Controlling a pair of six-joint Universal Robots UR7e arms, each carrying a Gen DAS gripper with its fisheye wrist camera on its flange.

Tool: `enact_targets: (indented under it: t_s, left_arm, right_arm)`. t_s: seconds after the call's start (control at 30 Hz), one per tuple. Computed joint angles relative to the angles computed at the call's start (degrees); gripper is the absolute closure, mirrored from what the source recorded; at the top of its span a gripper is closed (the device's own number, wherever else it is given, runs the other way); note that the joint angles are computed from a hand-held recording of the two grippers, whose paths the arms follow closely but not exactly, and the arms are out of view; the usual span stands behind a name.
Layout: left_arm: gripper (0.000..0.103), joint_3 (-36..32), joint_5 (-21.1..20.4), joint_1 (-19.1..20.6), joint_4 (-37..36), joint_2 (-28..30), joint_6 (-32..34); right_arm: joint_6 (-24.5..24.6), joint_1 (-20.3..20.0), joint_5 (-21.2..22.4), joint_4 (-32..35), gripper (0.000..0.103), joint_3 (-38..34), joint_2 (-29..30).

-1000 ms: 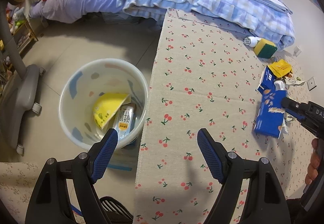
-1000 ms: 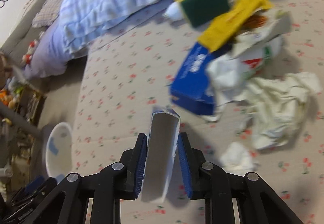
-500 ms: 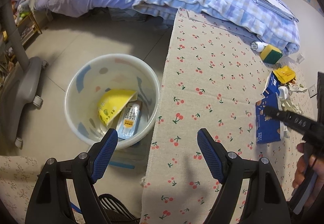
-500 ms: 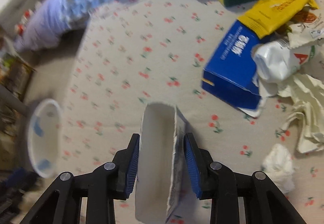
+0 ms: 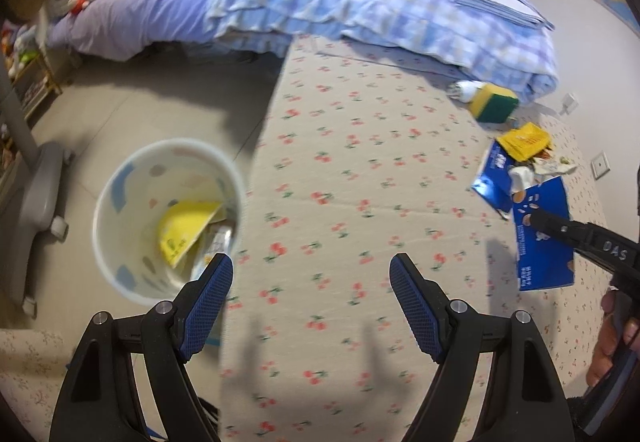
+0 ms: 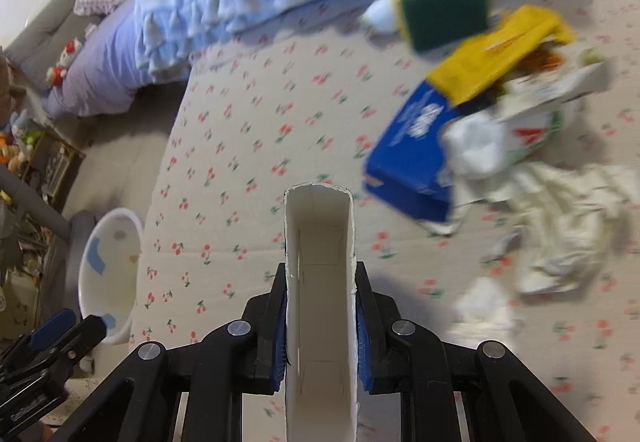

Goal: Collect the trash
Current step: 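Grasp the blue biscuit box with the left tool while the right tool holds the flap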

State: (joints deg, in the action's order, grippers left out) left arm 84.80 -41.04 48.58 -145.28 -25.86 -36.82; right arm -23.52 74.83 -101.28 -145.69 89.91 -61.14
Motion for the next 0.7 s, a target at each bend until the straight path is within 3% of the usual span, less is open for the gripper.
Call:
enact_targets:
  t_s: [0.43, 0.7]
  left_arm:
    - [0.02, -16.41, -2.57, -2.4, 2.85, 13.0, 8.99]
    - [0.02, -30.92, -5.22, -0.78, 1.57, 22.76, 17.54]
  right_arm:
    - [0.88, -6.78, 2.42, -1.12, 0.079, -0.96, -6.24]
    - [1.42, -10.21, 2.64, 1.43, 0.079, -3.99, -6.23]
